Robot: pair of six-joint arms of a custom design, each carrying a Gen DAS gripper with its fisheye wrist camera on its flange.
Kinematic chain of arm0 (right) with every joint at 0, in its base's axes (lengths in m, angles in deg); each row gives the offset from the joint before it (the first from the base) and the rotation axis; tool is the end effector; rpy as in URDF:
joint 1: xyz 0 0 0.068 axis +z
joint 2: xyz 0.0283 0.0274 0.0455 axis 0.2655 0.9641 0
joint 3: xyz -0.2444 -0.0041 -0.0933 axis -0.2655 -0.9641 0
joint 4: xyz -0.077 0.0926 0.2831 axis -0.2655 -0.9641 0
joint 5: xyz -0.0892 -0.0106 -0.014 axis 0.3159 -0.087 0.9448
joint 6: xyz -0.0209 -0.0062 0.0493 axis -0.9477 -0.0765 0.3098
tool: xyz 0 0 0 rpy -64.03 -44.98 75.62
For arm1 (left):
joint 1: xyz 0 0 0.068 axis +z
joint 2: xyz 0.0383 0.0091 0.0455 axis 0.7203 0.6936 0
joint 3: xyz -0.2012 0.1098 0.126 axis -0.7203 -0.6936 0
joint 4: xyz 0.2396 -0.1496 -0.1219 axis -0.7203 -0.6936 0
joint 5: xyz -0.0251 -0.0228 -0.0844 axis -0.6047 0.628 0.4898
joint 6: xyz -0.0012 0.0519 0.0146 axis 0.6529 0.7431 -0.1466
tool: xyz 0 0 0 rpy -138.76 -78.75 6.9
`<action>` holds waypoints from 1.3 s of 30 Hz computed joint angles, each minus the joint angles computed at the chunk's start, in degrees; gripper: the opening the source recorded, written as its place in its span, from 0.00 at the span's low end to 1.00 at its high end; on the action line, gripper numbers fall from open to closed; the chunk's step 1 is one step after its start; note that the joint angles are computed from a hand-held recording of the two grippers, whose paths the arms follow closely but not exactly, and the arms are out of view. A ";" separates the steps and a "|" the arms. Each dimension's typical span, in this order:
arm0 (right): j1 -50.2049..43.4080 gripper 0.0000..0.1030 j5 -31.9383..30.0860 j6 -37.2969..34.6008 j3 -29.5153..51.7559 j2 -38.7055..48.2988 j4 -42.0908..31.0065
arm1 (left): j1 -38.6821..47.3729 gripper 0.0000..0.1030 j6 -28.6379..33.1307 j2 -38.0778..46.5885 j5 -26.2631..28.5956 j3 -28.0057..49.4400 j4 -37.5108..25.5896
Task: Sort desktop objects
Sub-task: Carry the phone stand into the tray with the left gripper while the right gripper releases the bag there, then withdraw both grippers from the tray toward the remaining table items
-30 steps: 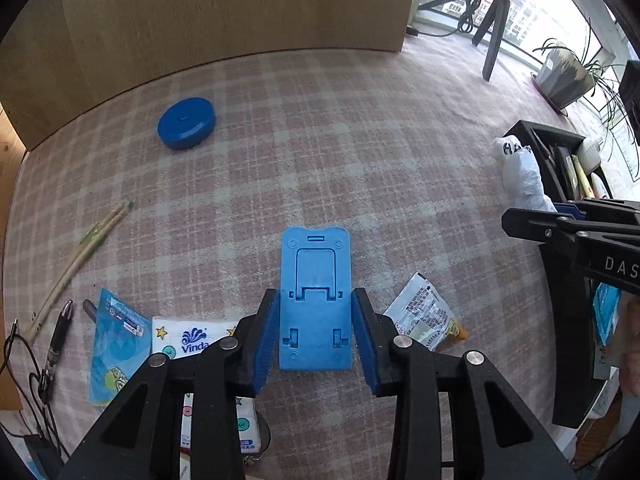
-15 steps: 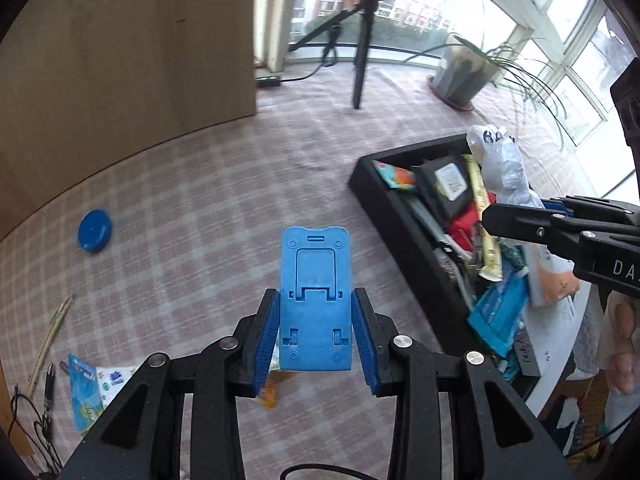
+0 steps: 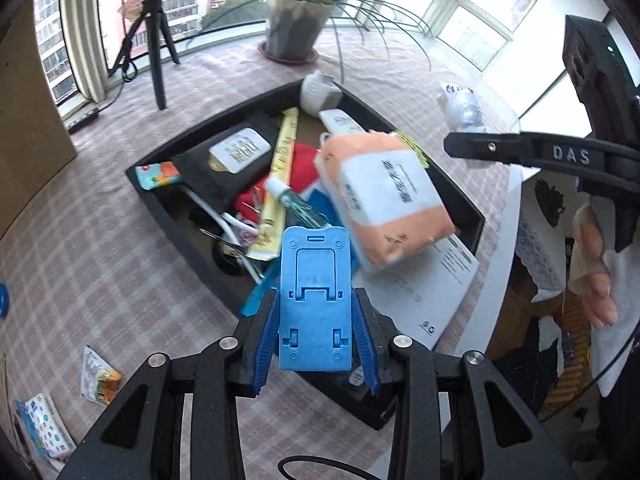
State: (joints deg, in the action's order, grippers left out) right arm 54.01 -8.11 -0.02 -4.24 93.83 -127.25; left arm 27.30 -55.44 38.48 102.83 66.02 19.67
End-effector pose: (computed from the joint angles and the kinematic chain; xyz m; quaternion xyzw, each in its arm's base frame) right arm 0.2258 0.1719 0.3136 0.1037 0.9655 0.0845 0.2234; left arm 0.2412 -0.0964 0.2649 0.2892 0.9252 -0.2010 0.1414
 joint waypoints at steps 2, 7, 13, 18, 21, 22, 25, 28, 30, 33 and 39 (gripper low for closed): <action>-2.05 0.22 -0.30 0.65 -2.99 -2.90 -0.99 | -2.70 0.33 -0.53 -0.66 -0.04 -1.38 -0.36; -5.64 0.22 -1.17 1.01 -7.99 -7.36 -2.22 | -8.03 0.33 -2.81 -2.35 -1.90 -4.03 -0.14; -6.02 0.37 -0.95 2.19 -8.29 -8.68 -3.80 | -9.63 0.42 -3.68 -2.07 -0.93 -3.51 -0.36; -5.48 0.46 0.46 2.42 -6.55 -8.42 -4.21 | -9.41 0.50 -4.20 -3.56 -2.22 -3.69 0.29; -4.11 0.46 0.93 2.27 -5.05 -7.19 -3.85 | -7.68 0.49 -3.26 -3.98 -2.31 -3.72 0.08; -3.57 0.46 0.93 2.21 -4.63 -6.72 -3.44 | -6.82 0.49 -3.28 -4.17 -2.53 -3.79 0.09; -1.72 0.46 0.70 1.91 -2.87 -4.46 -2.20 | -2.99 0.49 -2.73 -3.57 -2.00 -3.76 -0.24; 0.81 0.46 1.36 1.18 -0.02 -1.03 -1.57 | 1.95 0.49 -1.37 -3.07 -1.37 -3.91 -0.65; 2.32 0.46 1.32 0.25 2.11 1.32 -0.81 | 5.43 0.49 -0.37 -3.09 -1.28 -4.00 -0.92; 4.54 0.46 1.00 -0.62 5.29 4.97 0.37 | 11.09 0.49 1.39 -2.71 -1.12 -3.88 -1.37; 8.17 0.46 -0.91 -3.59 12.56 13.74 2.84 | 23.37 0.49 6.02 -1.74 -2.27 -3.63 -1.67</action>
State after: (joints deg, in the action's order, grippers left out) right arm 62.17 -9.02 -3.61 8.33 107.57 -124.41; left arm 50.68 -49.42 36.74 100.56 62.39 18.00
